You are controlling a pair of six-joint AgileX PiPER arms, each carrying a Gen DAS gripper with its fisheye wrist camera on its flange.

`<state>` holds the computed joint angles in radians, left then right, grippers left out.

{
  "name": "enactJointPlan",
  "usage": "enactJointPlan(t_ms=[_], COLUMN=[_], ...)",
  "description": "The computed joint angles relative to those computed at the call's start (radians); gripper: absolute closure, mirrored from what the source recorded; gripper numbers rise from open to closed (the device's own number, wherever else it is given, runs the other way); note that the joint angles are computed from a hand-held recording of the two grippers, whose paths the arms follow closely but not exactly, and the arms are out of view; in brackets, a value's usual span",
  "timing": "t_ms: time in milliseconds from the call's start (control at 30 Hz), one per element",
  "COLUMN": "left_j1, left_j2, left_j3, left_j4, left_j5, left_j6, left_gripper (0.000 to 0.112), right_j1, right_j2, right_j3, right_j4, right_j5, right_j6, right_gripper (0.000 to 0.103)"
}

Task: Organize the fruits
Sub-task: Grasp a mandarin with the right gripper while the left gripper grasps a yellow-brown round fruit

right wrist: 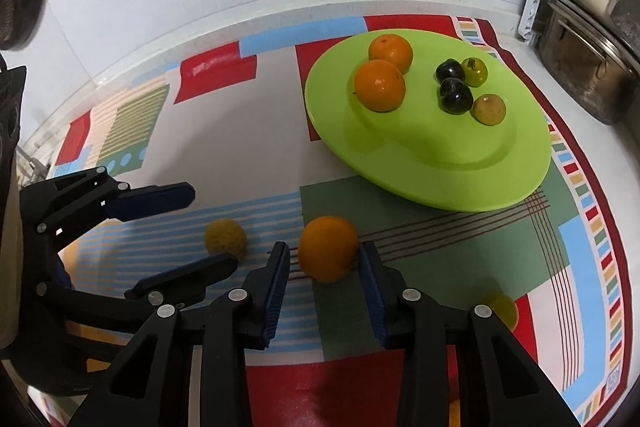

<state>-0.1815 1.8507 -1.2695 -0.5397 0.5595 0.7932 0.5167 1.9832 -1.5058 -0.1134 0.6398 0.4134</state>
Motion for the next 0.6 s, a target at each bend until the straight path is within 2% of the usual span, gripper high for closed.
enactJointPlan(t_ms=[267,600], left_j1=[0.002,-0.008], left_j2=[0.027,-0.027], left_j3=[-0.025,0.013], left_j4=[-0.018,0.001], left_j5=[0.043,0.017], left_j6=[0.003,-0.045], left_gripper=[0.084,0.084], right_j1=[-0.012,-0.01], right_j2=[0.021,-0.022], right_j3=[-0.011,0.038], right_j4=[0.045,0.035], right_j5=[-0.003,-0.037], right_j6=[-0.039,-0.02], right_gripper=[0.07,0.071])
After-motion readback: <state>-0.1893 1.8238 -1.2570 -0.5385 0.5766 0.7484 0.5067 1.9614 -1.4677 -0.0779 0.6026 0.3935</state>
